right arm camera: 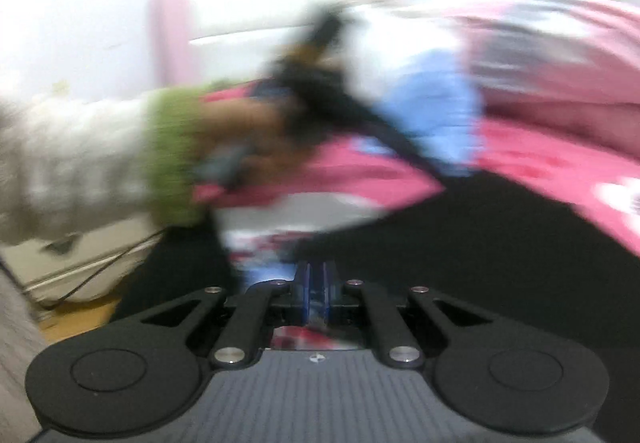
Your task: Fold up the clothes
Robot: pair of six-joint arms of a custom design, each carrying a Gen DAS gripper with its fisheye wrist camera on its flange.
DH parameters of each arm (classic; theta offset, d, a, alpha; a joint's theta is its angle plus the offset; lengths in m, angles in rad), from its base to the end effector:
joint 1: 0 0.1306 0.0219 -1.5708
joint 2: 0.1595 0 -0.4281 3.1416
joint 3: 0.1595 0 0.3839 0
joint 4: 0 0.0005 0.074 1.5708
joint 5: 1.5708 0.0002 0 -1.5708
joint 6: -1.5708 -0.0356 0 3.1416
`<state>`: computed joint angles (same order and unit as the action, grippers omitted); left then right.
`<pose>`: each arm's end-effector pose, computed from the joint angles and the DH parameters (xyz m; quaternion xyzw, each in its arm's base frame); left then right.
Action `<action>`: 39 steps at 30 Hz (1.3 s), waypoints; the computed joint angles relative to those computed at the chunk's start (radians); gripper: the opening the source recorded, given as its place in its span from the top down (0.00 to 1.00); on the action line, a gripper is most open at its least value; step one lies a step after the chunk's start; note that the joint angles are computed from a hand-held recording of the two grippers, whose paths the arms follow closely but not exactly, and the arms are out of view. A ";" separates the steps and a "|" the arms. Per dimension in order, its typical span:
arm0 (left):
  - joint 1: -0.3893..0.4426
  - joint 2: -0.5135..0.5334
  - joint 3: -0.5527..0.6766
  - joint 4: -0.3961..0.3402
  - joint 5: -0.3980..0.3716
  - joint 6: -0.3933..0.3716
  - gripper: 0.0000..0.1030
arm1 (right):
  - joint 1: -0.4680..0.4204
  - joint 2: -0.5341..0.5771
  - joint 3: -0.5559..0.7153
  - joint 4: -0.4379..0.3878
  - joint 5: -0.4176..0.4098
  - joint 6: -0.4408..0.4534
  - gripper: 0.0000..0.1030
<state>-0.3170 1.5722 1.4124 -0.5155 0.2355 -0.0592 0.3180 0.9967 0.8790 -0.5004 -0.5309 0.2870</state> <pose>0.5238 -0.1811 0.4240 0.2174 0.8699 -0.1603 0.4128 0.2946 0.1154 0.4165 -0.3703 0.7828 0.2400 0.4388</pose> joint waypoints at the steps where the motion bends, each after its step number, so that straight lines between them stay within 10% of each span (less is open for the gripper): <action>1: -0.009 -0.003 0.001 -0.001 0.005 -0.004 0.33 | -0.031 -0.006 -0.005 0.018 0.027 0.002 0.95; 9: -0.106 0.103 0.099 -0.143 -0.121 -0.035 0.32 | -0.073 0.027 -0.039 0.043 0.129 0.064 0.94; 16: -0.087 0.114 0.109 -0.154 -0.085 0.020 0.32 | -0.154 -0.061 -0.039 -0.204 -0.092 0.231 0.95; 22: -0.091 0.110 0.109 -0.161 -0.093 0.025 0.32 | -0.156 0.007 -0.030 -0.004 -0.033 0.079 0.94; 29: -0.092 0.108 0.099 -0.148 -0.094 0.023 0.32 | -0.225 -0.040 -0.029 -0.261 -0.180 0.225 0.94; 36: -0.092 0.111 0.110 -0.165 -0.097 0.028 0.31 | -0.234 -0.017 -0.066 0.027 0.020 0.048 0.94; 39: -0.089 0.111 0.107 -0.162 -0.090 0.027 0.31 | -0.316 -0.083 -0.124 -0.004 -0.027 0.089 0.94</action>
